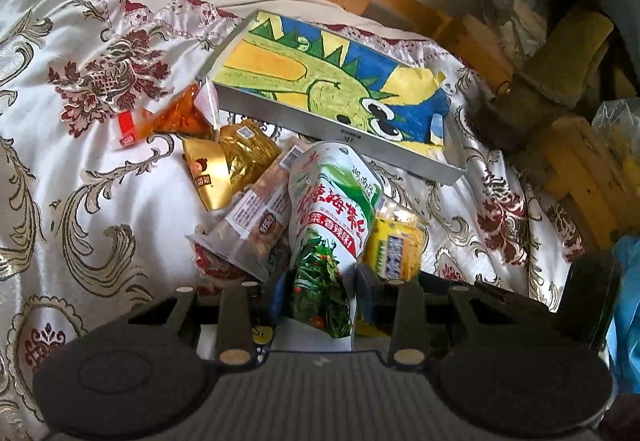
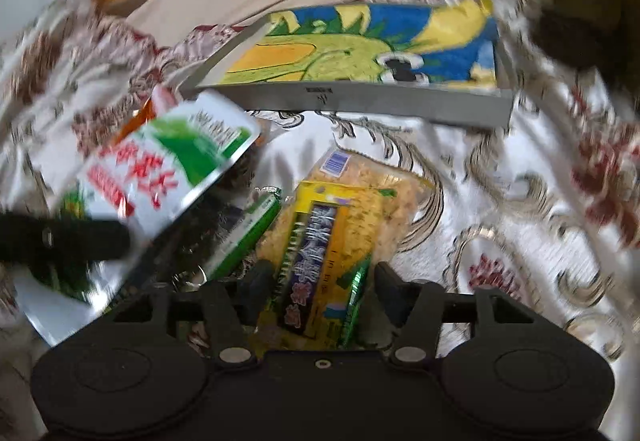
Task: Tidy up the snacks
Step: 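Carry seaweed bag into dragon tray with left tool while right tool places biscuit pack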
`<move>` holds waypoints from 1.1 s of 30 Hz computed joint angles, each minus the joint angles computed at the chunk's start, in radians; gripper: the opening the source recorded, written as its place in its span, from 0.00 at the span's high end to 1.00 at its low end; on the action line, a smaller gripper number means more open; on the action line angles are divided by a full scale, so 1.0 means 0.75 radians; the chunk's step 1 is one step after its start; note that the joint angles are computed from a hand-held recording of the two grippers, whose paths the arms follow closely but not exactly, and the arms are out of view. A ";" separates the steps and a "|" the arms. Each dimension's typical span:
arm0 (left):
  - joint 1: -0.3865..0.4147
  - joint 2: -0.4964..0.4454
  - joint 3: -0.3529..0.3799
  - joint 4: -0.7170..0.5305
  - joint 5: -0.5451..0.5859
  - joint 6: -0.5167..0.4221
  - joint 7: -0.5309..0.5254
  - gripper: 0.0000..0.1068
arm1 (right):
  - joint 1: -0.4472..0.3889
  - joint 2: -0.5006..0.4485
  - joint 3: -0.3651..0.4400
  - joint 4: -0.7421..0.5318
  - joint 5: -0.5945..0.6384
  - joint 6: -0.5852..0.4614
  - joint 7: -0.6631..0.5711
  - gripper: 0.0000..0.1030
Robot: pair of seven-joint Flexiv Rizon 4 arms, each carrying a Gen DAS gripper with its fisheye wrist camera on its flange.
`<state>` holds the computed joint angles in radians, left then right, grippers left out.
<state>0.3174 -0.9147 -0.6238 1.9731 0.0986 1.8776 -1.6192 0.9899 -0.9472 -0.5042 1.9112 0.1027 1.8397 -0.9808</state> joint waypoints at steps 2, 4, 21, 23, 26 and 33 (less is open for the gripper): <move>0.008 -0.009 -0.010 -0.003 0.010 0.017 0.000 0.63 | 0.009 0.003 -0.011 0.008 0.008 0.017 -0.005 0.51; 0.012 -0.015 -0.014 -0.005 0.021 0.034 -0.004 0.63 | 0.001 0.010 -0.003 0.011 0.017 0.029 -0.011 0.52; -0.042 -0.051 0.021 -0.160 0.102 0.155 -0.076 0.63 | -0.057 0.029 0.028 -0.051 0.290 0.299 -0.153 0.52; -0.083 -0.059 0.049 -0.228 0.087 0.151 -0.084 0.63 | -0.090 -0.010 0.021 -0.106 0.324 0.360 -0.188 0.52; -0.162 -0.092 0.094 -0.370 0.053 0.138 -0.081 0.63 | -0.206 -0.052 0.074 -0.220 0.324 0.421 -0.209 0.52; -0.334 -0.270 0.131 -0.797 -0.080 -0.011 -0.026 0.63 | -0.417 -0.167 0.150 -0.548 0.352 0.370 -0.224 0.52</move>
<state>0.0670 -1.1171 -0.5256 1.3755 0.0386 1.8695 -1.6384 0.6775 -1.0726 -0.3919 1.4998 0.3669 2.1174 -1.1488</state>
